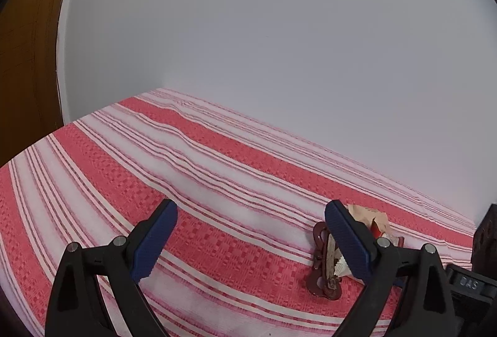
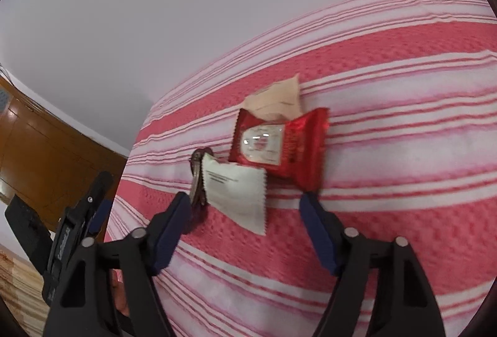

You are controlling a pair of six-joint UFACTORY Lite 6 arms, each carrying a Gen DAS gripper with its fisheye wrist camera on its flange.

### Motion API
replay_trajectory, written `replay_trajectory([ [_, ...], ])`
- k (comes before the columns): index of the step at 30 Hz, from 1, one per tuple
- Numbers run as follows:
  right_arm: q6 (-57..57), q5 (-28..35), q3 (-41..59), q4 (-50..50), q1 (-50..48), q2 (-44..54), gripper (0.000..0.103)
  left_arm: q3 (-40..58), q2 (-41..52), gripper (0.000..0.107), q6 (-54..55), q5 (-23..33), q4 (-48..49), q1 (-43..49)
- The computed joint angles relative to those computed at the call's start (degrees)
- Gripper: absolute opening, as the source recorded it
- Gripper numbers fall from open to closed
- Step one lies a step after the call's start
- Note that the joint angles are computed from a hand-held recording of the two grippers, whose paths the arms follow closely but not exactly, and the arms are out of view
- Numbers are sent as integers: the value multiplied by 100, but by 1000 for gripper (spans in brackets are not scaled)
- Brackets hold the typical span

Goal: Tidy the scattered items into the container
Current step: 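Grasp the white packet with the right tool while the left tool approaches the brown barrette, then lower the left tool over the brown hair barrette and close on it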

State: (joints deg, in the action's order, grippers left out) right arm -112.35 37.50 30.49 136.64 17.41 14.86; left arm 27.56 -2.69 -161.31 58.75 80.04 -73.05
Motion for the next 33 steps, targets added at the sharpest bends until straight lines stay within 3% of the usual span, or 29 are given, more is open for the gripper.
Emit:
replay_trajectory([
  [6, -193, -401, 443, 374, 376, 216, 72, 33, 44, 97, -20, 41, -51, -33],
  [9, -684, -778, 677, 797, 668, 340, 59, 28, 50, 97, -30, -83, -21, 50],
  [14, -1413, -1090, 880, 1393, 819, 492, 57, 40, 135, 97, 7, -178, 88, 175],
  [17, -2245, -1076, 630, 1979, 899, 367, 48, 21, 185, 97, 34, -320, 238, 347],
  [18, -2288, -1032, 628, 2003, 957, 402, 40, 18, 206, 97, 40, -351, 269, 390],
  [20, -1961, -969, 540, 1659, 912, 332, 35, 4, 227, 97, 36, -400, 303, 442],
  [21, -1861, -918, 405, 1515, 847, 215, 23, -36, 201, 97, 1, -443, 358, 479],
  [27, -1110, -278, -547, 467, 338, -681, 19, -304, 27, 97, -325, -678, 873, 594],
  [33, -738, 220, -1973, -819, -1261, -2271, 19, 46, 455, 97, 210, -969, 1282, 644],
])
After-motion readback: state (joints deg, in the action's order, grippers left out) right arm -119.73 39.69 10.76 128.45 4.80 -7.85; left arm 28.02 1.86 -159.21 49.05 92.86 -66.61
